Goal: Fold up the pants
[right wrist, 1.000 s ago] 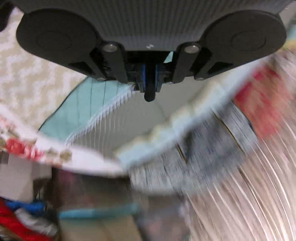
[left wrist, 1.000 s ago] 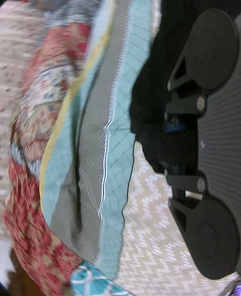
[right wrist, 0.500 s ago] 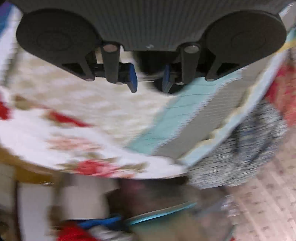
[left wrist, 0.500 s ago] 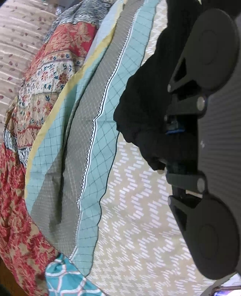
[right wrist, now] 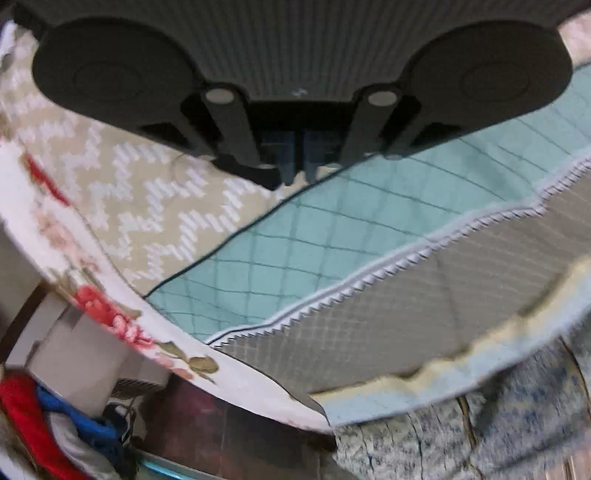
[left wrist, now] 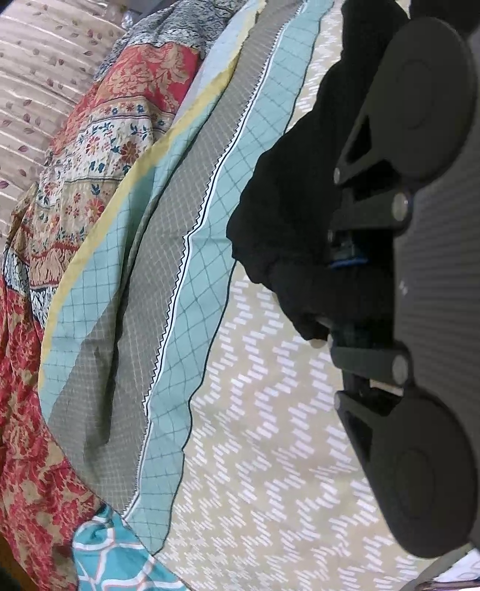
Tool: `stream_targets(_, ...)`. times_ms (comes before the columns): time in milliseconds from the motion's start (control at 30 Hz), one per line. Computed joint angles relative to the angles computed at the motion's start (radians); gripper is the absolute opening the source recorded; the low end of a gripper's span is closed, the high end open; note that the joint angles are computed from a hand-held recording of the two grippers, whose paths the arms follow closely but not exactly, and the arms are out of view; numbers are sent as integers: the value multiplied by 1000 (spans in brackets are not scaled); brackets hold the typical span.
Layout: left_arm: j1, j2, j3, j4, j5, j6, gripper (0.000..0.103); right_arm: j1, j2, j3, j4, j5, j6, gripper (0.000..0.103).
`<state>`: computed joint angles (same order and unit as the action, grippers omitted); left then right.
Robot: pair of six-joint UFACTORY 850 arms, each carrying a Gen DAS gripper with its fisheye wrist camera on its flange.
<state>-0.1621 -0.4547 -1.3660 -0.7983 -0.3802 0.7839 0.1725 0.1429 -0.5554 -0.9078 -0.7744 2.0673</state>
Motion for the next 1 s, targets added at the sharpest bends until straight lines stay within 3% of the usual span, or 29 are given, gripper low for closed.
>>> stream_targets(133,20,12,3,-98,-20,51,19,19,128,23,-136,-11,176,5)
stream_targets(200,33,22,3,-162,-35,83,19,38,230,52,-311,-26,370,5)
stream_targets(300,53,42,16,-268,-50,142,19,87,409,122,-571,-118,646,3)
stream_targets(433,55,40,27,-258,-45,136,19,114,512,182,-534,-186,650,2)
stream_targets(533,38,19,21,-136,-23,15,19,116,470,217,-358,-250,564,2)
stream_targets(567,35,14,21,-115,-17,-5,19,109,434,223,-281,-265,536,7)
stream_targets(633,30,6,20,-84,-13,-27,19,62,380,233,-160,-222,451,8)
stream_targets(800,21,1,15,-56,2,-42,21,58,364,225,-294,-87,430,12)
stream_targets(867,18,-4,11,-29,6,-71,34,41,310,171,-345,-7,384,24)
stream_targets(900,18,-4,11,-34,8,-70,35,28,282,148,-363,35,356,32)
stream_targets(933,20,-4,10,-51,7,-60,35,19,242,117,-370,74,327,47)
stream_targets(1000,32,11,21,-169,-3,33,43,-9,149,57,-372,135,270,50)
